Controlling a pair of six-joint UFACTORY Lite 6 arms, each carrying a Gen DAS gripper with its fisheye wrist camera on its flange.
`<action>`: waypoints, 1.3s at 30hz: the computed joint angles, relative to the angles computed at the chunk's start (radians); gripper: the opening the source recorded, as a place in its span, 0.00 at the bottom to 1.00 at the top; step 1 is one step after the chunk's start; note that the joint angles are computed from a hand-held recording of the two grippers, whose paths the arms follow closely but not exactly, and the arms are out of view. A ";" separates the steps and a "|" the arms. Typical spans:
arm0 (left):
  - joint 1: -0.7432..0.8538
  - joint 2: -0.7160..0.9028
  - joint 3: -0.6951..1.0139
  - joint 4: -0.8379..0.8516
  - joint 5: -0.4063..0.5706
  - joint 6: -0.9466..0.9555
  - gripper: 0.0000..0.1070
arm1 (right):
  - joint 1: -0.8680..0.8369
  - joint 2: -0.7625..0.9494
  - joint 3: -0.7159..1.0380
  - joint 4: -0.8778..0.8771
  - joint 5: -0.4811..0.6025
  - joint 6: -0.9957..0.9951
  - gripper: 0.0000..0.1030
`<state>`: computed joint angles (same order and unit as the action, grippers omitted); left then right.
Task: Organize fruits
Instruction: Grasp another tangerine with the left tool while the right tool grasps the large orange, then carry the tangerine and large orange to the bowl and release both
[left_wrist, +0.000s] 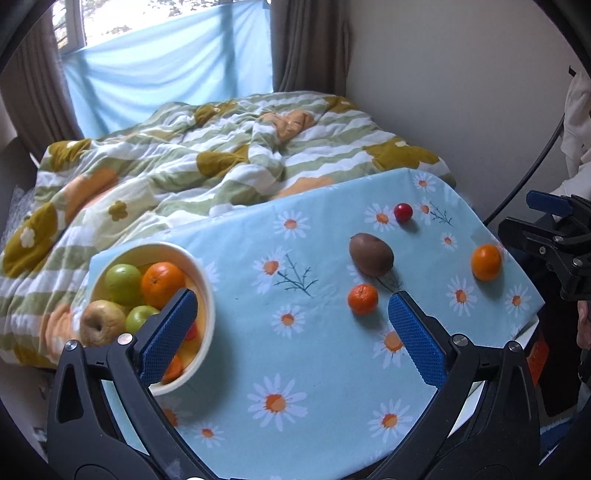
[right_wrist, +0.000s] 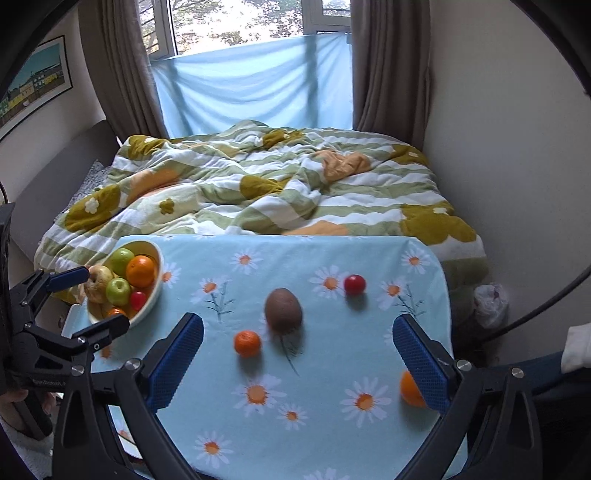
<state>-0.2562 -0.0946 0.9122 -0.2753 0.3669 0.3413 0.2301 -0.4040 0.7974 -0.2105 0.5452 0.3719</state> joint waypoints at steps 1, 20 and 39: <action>-0.027 0.028 0.010 0.028 -0.013 -0.043 0.96 | -0.038 -0.017 -0.027 0.028 -0.009 -0.038 0.99; -0.224 0.502 0.151 -0.157 -0.201 0.075 0.74 | -0.352 0.010 -0.388 0.139 -0.262 -0.069 0.99; -0.237 0.584 0.170 -0.203 -0.218 0.157 0.40 | -0.282 0.177 -0.399 -0.738 -0.303 0.833 0.72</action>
<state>-0.4929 0.4897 1.0822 -0.4786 0.1488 0.4981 -0.0519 -0.2267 0.3985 -0.9486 0.2422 1.2047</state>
